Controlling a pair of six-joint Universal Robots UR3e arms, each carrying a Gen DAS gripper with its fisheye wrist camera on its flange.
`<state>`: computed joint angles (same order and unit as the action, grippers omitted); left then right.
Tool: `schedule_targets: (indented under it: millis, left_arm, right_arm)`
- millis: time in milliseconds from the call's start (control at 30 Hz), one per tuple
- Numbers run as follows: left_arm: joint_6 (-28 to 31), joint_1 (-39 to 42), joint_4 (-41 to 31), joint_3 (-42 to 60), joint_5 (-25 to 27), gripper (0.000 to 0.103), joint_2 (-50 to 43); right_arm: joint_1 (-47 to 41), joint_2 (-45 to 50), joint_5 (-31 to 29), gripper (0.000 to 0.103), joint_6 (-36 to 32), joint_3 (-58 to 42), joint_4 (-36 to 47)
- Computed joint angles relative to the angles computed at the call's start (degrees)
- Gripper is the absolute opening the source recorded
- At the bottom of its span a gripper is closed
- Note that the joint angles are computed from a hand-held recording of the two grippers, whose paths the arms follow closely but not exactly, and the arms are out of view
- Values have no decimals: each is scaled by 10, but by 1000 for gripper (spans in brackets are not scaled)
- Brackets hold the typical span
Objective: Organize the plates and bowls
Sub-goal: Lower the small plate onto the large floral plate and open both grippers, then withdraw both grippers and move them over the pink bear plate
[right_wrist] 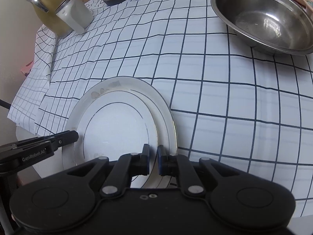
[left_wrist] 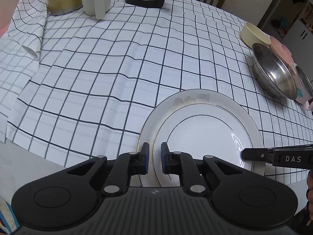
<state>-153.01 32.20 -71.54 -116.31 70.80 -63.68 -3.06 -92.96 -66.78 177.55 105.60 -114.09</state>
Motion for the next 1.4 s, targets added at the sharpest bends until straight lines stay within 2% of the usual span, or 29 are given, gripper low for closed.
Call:
schedule_targets:
  millis: [233,367,533,667,800,933,1033,1067,1100,1133,1400]
  left_arm:
    - [21,19,-24,7,-13,11,38]
    - [31,21,-52,18,-33,11,54]
    - [31,1,-67,34,-60,12,74]
    - [23,-31,-50,45,-69,12,79]
    - [15,-59,-46,67,-85,12,73]
    - [-3,-94,-33,88,-88,13,53]
    - [-12,-118,-23,106,-91,28,35]
    - [-20,-126,-15,110,-91,41,30]
    - [-30,-136,-5,115,-90,59,24]
    - [-38,-144,5,119,-90,66,19]
    - [-104,-269,82,224,-50,72,-107]
  right_arm:
    - [7,2,-10,10,7,-3,-3]
    - [5,-20,-15,20,-5,-4,11]
    - [-7,-69,-8,27,-32,-7,46]
    - [-13,-112,-13,36,-48,-17,66]
    - [-24,-146,-15,39,-50,-26,83]
    - [-43,-184,-12,48,-60,-31,104]
    - [-58,-206,-9,53,-63,-36,119]
    - [-63,-211,-9,57,-65,-38,123]
    - [-70,-219,-9,59,-67,-41,129]
    - [-80,-226,-7,64,-70,-44,137]
    - [-202,-261,22,82,-145,-101,233]
